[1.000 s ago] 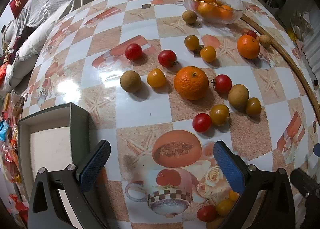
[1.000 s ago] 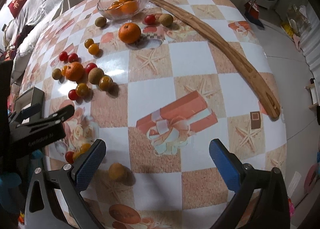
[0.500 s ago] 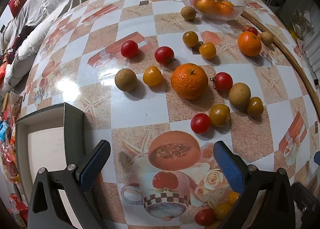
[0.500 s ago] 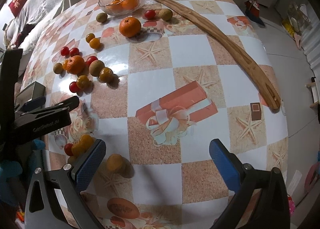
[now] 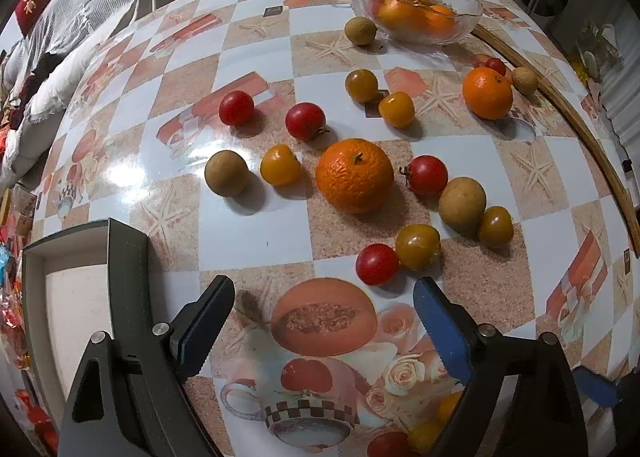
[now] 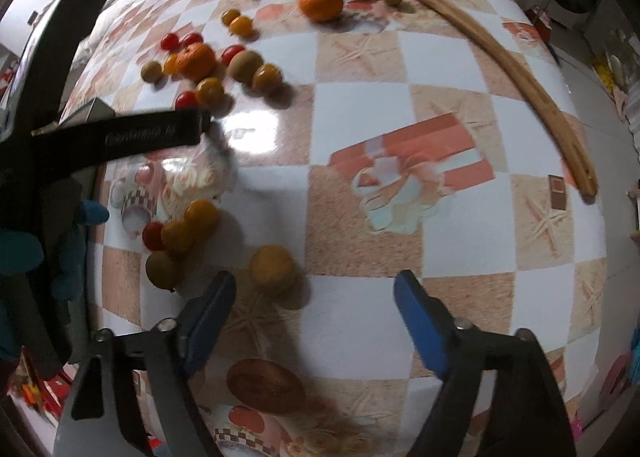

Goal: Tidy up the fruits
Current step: 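Grasp a red cherry tomato with the left tool while the right tool grasps a brown round fruit, then carry both fruits to the white tray and open both tools to release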

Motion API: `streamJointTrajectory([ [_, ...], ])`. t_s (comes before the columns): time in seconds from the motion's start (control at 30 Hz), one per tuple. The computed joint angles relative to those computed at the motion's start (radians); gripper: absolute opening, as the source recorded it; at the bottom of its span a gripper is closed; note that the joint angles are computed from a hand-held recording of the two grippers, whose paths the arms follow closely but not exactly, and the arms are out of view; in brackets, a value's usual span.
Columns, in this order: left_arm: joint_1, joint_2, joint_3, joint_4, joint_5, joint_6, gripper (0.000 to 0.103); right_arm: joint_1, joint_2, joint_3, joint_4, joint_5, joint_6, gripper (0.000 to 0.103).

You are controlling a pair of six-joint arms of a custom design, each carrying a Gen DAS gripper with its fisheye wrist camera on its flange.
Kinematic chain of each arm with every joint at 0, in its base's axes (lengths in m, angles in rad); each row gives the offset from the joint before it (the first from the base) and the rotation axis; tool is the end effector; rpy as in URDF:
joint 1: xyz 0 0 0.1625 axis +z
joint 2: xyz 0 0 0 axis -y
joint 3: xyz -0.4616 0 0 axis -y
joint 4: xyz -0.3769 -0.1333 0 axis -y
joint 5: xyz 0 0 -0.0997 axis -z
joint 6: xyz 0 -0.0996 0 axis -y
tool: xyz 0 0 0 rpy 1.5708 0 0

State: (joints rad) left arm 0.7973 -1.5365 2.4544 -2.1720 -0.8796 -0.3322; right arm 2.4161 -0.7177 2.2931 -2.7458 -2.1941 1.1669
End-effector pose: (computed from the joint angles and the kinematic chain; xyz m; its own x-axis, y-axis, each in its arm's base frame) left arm -0.0797 -0.3633 0.2205 -0.6065 0.4214 -0.6742 0.4931 0.8646 0.0968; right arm 0.3538 -0.2133 -0.0242 -0.7784 0.2638 0.5697 0.0681 0.9376 -0.3411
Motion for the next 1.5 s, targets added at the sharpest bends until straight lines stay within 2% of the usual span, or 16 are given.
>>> streamJointTrajectory([
  [0.07, -0.001, -0.002, -0.003, -0.009, -0.030, 0.009, 0.077, 0.002, 0.012, -0.008, 0.000, -0.003, -0.005, 0.077],
  [0.13, -0.008, 0.002, -0.005, -0.005, -0.034, 0.008, 0.077, 0.001, 0.015, -0.011, -0.003, -0.001, -0.014, 0.072],
  [0.27, -0.005, -0.001, -0.003, -0.032, -0.070, 0.040, 0.060, 0.005, 0.027, -0.022, -0.003, -0.006, -0.023, 0.064],
  [0.33, -0.016, -0.003, 0.004, -0.039, -0.075, 0.050, 0.055, 0.008, 0.030, -0.027, 0.003, -0.010, -0.020, 0.060],
  [0.4, -0.019, -0.010, 0.008, -0.046, -0.091, 0.067, 0.047, 0.006, 0.039, -0.041, 0.018, -0.019, -0.022, 0.052],
  [0.43, -0.016, -0.013, 0.007, -0.053, -0.101, 0.080, 0.040, 0.001, 0.049, -0.053, 0.019, -0.023, -0.030, 0.039],
  [0.47, -0.012, -0.016, 0.007, -0.062, -0.121, 0.095, 0.029, -0.001, 0.053, -0.059, 0.021, -0.027, -0.037, 0.030],
  [0.53, -0.011, -0.021, 0.007, -0.067, -0.146, 0.105, 0.027, -0.006, 0.056, -0.057, -0.008, -0.019, -0.057, 0.026],
  [0.57, -0.009, -0.022, 0.007, -0.072, -0.153, 0.110, 0.021, -0.008, 0.056, -0.053, -0.023, -0.015, -0.059, 0.026],
  [0.73, 0.021, -0.043, -0.007, -0.083, -0.199, 0.116, 0.020, -0.007, 0.044, -0.019, -0.094, -0.004, -0.028, 0.026],
  [1.0, 0.016, -0.081, -0.024, -0.043, -0.197, 0.117, 0.020, -0.003, 0.016, 0.005, -0.093, -0.011, 0.000, 0.026],
  [1.27, 0.012, -0.163, -0.070, 0.026, -0.189, 0.102, 0.020, -0.006, 0.004, -0.033, -0.073, -0.028, -0.042, 0.026],
  [1.5, 0.062, -0.256, -0.129, 0.123, -0.139, 0.098, 0.020, -0.011, 0.020, -0.115, -0.048, -0.028, -0.118, 0.026],
])
